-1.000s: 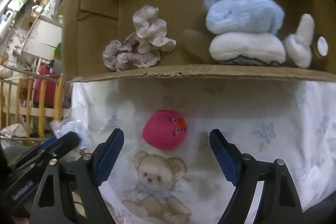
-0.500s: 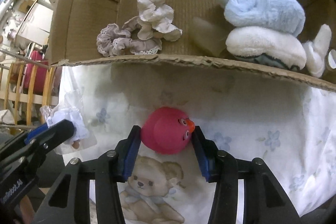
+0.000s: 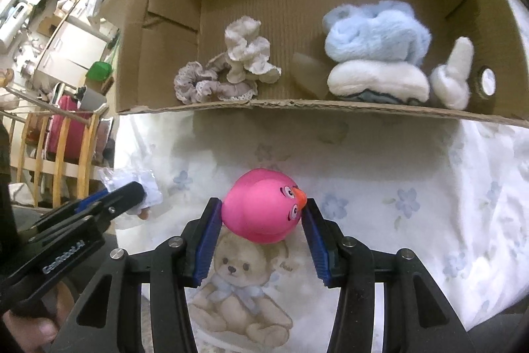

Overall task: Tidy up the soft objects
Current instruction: 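Grasp the pink rubber duck with the right tool while the left tool holds the bag, then lower the bag and duck into the box and open both tools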

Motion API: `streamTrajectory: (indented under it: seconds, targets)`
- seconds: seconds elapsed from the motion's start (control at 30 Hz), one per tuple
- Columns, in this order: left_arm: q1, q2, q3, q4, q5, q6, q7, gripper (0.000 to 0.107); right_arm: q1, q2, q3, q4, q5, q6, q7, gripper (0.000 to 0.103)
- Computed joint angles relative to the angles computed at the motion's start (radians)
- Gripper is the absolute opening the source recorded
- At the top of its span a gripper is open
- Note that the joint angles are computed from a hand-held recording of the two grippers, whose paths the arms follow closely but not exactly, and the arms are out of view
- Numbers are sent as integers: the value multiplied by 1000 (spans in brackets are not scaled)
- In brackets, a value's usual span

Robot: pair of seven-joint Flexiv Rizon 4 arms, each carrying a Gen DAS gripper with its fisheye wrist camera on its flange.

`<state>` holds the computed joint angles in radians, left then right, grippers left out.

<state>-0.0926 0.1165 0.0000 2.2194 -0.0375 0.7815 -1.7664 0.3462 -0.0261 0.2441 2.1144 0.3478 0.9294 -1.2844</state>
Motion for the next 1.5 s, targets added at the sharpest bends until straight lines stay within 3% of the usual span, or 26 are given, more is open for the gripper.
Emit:
streamTrajectory:
  seconds: [0.37, 0.57, 0.73, 1.23, 1.4, 1.5]
  targets:
    - [-9, 53, -12, 1, 44, 15, -25, 21, -14, 131, -20, 60, 22, -1, -39, 52]
    - [-26, 84, -6, -24, -37, 0, 33, 21, -13, 218, -55, 70, 28, 10, -57, 52]
    - [-22, 91, -18, -82, -29, 15, 60, 21, -16, 242, -89, 37, 32, 18, -89, 52]
    - [-26, -67, -30, -242, -47, 110, 156, 21, -54, 130, -121, -85, 99, 118, -222, 52]
    - [-37, -122, -28, -228, -24, 194, 164, 22, -81, 73, -108, -83, 99, 121, -176, 52]
    - [-32, -146, -20, -221, -85, 156, 160, 22, -95, 34, -101, -100, 70, 100, -162, 52]
